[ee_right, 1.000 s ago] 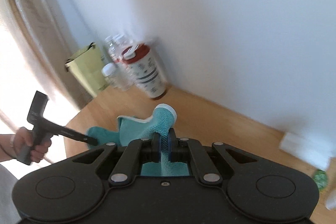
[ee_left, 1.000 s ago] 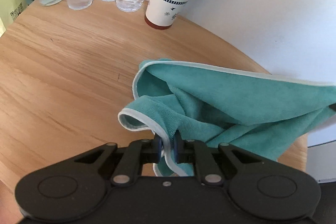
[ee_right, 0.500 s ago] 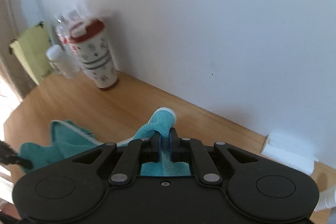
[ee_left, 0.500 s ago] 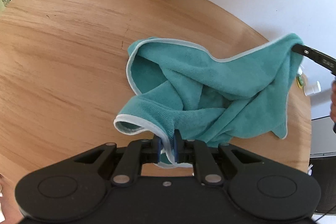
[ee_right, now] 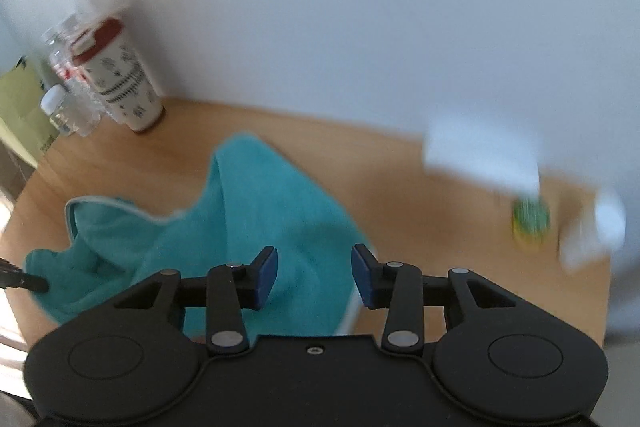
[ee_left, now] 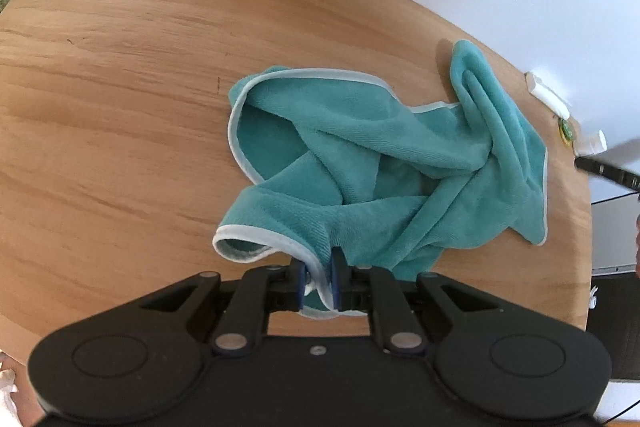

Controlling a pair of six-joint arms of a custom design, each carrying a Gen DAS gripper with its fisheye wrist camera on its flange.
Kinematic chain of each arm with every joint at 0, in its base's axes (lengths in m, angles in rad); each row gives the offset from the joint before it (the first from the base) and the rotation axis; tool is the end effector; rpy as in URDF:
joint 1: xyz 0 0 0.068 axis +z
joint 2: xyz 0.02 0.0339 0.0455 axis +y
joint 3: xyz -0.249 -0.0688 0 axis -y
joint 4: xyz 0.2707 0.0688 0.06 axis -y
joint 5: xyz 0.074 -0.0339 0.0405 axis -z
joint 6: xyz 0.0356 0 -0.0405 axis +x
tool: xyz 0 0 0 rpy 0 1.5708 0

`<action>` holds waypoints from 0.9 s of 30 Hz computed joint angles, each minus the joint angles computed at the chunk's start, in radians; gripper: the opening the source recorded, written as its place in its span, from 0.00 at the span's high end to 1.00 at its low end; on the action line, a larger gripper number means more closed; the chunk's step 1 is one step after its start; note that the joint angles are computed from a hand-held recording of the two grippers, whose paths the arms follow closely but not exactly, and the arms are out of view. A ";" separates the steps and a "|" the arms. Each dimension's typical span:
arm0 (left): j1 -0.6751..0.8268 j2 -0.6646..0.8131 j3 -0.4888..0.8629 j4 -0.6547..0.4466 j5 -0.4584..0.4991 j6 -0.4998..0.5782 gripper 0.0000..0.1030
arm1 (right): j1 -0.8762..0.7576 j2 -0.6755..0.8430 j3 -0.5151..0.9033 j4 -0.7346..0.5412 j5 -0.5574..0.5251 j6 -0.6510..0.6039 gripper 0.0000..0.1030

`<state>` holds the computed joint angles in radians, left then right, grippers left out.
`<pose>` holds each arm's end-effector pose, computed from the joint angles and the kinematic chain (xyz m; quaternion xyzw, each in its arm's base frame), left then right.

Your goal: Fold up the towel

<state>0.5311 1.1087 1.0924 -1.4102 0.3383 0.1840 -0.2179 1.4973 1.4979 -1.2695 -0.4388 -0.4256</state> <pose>0.1751 0.0891 0.2855 -0.1578 0.9705 -0.1324 0.1253 0.3000 -0.0509 0.3206 -0.1326 0.9563 0.1577 0.2073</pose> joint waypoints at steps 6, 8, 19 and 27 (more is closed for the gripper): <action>-0.032 0.012 0.007 0.000 -0.033 -0.010 0.89 | -0.102 0.000 -0.138 0.075 -0.078 0.105 0.56; -0.041 0.012 0.006 0.001 -0.045 -0.018 0.89 | -0.095 0.012 -0.152 0.110 -0.080 0.125 0.56; -0.112 0.002 -0.016 0.013 -0.101 -0.079 0.88 | -0.102 0.161 -0.110 0.139 -0.216 0.105 0.60; -0.090 -0.009 -0.017 0.008 -0.092 -0.073 0.82 | -0.082 0.190 -0.050 0.060 -0.281 0.049 0.97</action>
